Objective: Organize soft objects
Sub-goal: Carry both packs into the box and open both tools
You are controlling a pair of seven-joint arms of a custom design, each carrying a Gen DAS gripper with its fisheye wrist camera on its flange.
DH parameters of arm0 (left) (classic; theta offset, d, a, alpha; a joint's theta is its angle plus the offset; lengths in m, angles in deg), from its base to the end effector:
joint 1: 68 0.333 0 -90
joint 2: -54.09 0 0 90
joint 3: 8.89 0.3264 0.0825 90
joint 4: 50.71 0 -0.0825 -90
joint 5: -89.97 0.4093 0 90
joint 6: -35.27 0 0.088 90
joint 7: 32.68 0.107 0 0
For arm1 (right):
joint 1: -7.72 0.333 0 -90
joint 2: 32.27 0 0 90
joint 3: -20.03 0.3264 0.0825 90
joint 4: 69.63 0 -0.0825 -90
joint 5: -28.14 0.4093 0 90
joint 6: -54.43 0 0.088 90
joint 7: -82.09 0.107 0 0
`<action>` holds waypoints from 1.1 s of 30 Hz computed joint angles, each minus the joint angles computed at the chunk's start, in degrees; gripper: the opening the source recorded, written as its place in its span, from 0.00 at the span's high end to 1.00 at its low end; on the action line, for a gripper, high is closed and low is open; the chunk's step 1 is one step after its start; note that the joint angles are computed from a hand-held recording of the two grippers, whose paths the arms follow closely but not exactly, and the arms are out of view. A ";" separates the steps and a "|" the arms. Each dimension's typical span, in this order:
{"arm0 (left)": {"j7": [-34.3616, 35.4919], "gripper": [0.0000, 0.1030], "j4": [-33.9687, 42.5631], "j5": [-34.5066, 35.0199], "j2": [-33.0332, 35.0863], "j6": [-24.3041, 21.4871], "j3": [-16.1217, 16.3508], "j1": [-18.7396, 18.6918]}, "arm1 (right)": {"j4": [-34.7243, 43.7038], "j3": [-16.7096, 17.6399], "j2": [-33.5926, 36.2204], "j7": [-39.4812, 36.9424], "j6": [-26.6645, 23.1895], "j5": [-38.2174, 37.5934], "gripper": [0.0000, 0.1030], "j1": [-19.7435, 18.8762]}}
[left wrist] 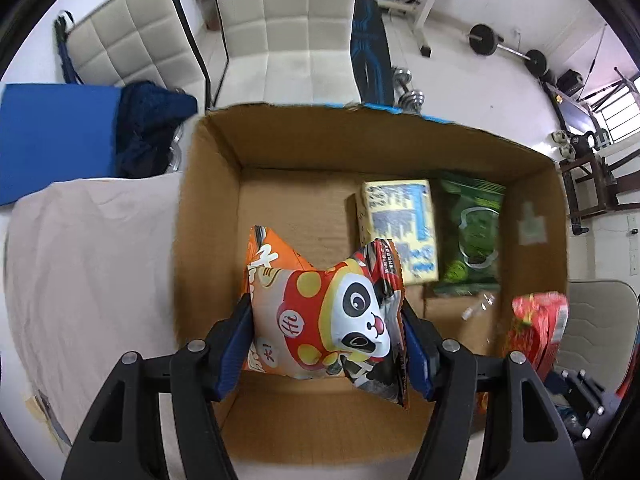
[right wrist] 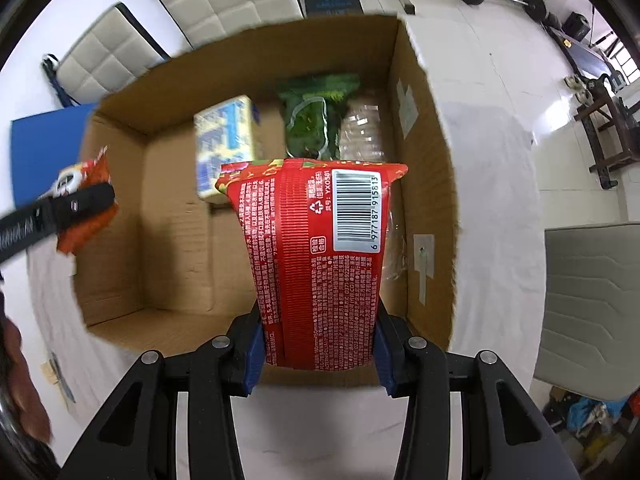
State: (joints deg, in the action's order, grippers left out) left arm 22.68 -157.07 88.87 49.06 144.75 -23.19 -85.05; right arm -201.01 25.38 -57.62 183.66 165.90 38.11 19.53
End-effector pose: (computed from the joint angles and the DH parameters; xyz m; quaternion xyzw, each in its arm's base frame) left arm 0.4871 -0.3038 0.5708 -0.7269 0.6832 -0.0679 0.0161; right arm 0.4249 0.1475 0.5310 -0.7169 0.6928 0.0294 0.0723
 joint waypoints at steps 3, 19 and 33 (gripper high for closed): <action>1.20 0.38 1.52 -0.72 3.25 -0.26 0.42 0.43 | -0.37 0.27 2.52 0.26 0.78 -0.46 0.54 0.06; 0.63 0.35 4.07 -3.79 8.49 -0.61 0.66 2.57 | -0.65 -0.51 8.77 -1.53 0.32 0.77 0.34 1.74; -2.21 0.00 -2.01 1.83 -2.55 2.45 -0.24 0.38 | -2.19 1.16 2.32 1.18 3.36 -1.79 0.00 2.20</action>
